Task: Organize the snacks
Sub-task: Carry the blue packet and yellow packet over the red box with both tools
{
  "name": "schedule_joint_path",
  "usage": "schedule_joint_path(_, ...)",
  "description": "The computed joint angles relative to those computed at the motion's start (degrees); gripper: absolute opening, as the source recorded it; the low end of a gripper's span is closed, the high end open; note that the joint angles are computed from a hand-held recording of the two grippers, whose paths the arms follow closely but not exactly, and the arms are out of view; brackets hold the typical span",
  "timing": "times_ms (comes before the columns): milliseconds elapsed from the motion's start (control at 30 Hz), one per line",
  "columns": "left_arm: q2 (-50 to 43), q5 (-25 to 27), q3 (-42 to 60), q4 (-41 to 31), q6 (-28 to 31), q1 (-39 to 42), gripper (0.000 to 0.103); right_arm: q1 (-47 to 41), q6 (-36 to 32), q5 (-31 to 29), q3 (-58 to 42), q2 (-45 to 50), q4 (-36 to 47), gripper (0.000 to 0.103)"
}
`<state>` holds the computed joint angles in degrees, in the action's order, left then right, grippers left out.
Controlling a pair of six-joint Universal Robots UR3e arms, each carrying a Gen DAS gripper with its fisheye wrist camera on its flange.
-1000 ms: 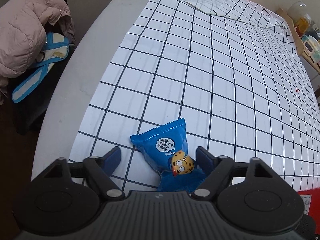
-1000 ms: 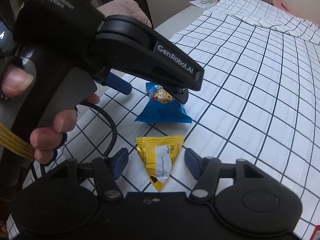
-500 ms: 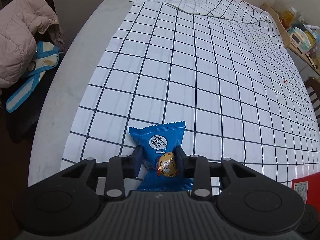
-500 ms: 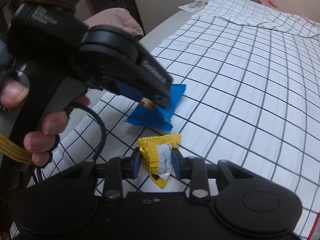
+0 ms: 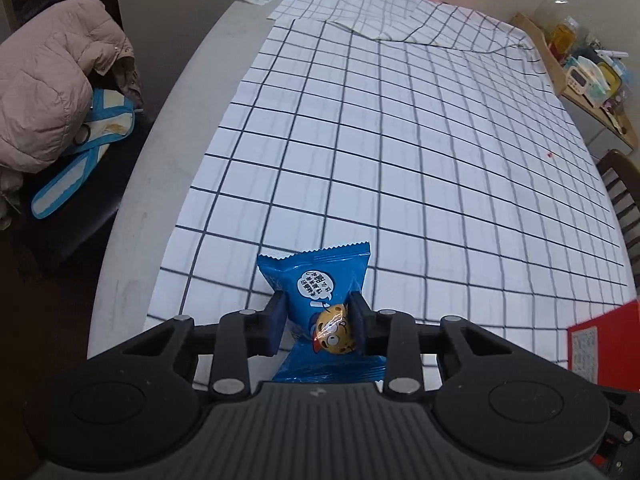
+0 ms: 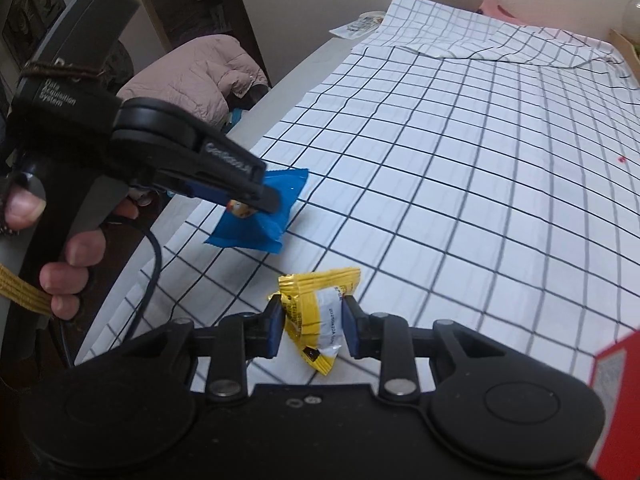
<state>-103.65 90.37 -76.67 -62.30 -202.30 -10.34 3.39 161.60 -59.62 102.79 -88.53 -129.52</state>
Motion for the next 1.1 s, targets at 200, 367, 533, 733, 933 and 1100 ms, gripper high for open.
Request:
schedule_joint_path(200, 3.5, 2.1, 1.4, -3.4, -1.3, -4.1, 0.033, -6.5, -4.0, 3.6, 4.4, -11.5, 8.0, 0.028)
schedule_joint_path(367, 5.3, 4.5, 4.2, -5.4, -2.7, -9.1, 0.033, -13.9, -8.8, 6.9, 6.6, -21.4, 17.0, 0.028)
schedule_joint_path(533, 4.2, 7.7, 10.2, -9.2, -5.1, -15.1, 0.033, -23.5, -16.6, 9.9, 6.9, -30.8, 29.6, 0.028)
schedule_joint_path(733, -0.1, 10.6, 19.8, -13.7, -8.1, -22.4, 0.033, -39.8, -32.5, 14.1, 3.7, -40.5, 53.0, 0.028)
schedule_joint_path(933, -7.7, 12.4, 33.0, -18.9, -10.4, -28.7, 0.033, -61.4, -56.9, 14.7, -5.2, -44.9, 83.2, 0.028)
schedule_joint_path(1100, -16.7, 13.3, 48.0, -24.7, -11.7, -33.0, 0.033, -78.5, -74.5, 11.8, -10.8, -44.5, 100.8, 0.028)
